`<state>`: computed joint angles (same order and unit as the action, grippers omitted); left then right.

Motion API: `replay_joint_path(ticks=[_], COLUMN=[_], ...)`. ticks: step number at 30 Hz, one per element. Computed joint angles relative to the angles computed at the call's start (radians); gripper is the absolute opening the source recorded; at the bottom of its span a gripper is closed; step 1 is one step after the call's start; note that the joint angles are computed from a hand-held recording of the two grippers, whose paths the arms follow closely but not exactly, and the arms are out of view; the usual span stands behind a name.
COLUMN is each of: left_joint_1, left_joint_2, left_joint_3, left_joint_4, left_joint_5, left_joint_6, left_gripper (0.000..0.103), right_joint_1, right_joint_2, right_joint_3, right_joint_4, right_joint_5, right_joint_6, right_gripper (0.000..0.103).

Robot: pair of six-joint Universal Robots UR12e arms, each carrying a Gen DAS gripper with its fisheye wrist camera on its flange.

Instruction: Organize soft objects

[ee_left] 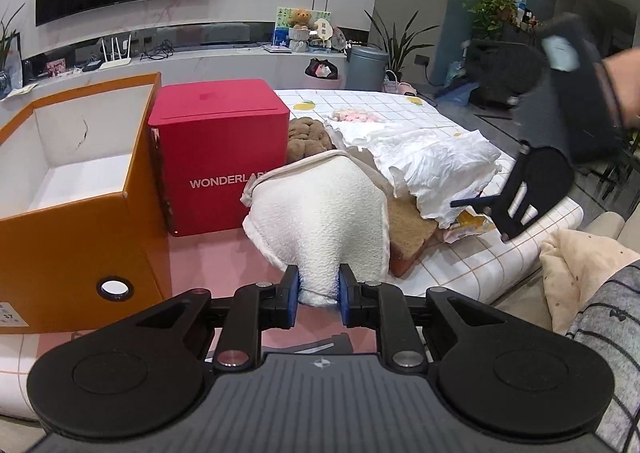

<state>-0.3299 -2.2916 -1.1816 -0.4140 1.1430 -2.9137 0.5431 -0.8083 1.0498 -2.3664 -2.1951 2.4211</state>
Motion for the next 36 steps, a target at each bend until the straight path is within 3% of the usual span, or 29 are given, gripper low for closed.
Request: replay_joint_path(ticks=[2,6,8,10,12,14,25,31,33,35,36], left_joint_1=[0.000,-0.004,-0.004,-0.002,-0.002,-0.001,0.003,0.003,0.002,0.000,0.000], left_joint_2=[-0.001,-0.005,-0.005,-0.005,-0.003,-0.002,-0.002,-0.003,-0.005,-0.007,-0.008], left_joint_3=[-0.004,-0.014,-0.014,-0.013,-0.015,-0.017,-0.016,-0.015,-0.015,-0.014,-0.012], left_joint_4=[0.014,0.058,0.057,0.052,0.056,0.059,0.069,0.070,0.073,0.072,0.068], left_joint_5=[0.004,0.027,0.025,0.021,0.020,0.020,0.038,0.044,0.053,0.064,0.069], left_joint_6=[0.012,0.032,0.030,0.026,0.025,0.024,0.000,0.003,0.010,0.015,0.015], left_gripper=[0.022,0.023,0.024,0.024,0.024,0.025,0.025,0.025,0.025,0.025,0.025], right_joint_1=[-0.015,-0.033,-0.044,-0.047,-0.043,-0.042,-0.032,-0.027,-0.034,-0.043,-0.045], right_joint_2=[0.012,0.035,0.044,0.051,0.055,0.065,0.027,0.061,0.068,0.072,0.074], right_joint_3=[-0.041,-0.119,-0.170,-0.203,-0.213,-0.236,-0.273,-0.292,-0.286,-0.273,-0.270], right_joint_4=[0.094,0.245,0.346,0.417,0.445,0.491,0.570,0.568,0.543,0.488,0.470], right_joint_5=[0.037,0.093,0.152,0.185,0.179,0.178,0.452,0.269,0.249,0.241,0.230], right_joint_6=[0.008,0.080,0.152,0.191,0.178,0.183,0.208,0.220,0.211,0.186,0.178], right_gripper=[0.080,0.067,0.043,0.035,0.015,0.007,0.007,0.010,0.017,0.041,0.047])
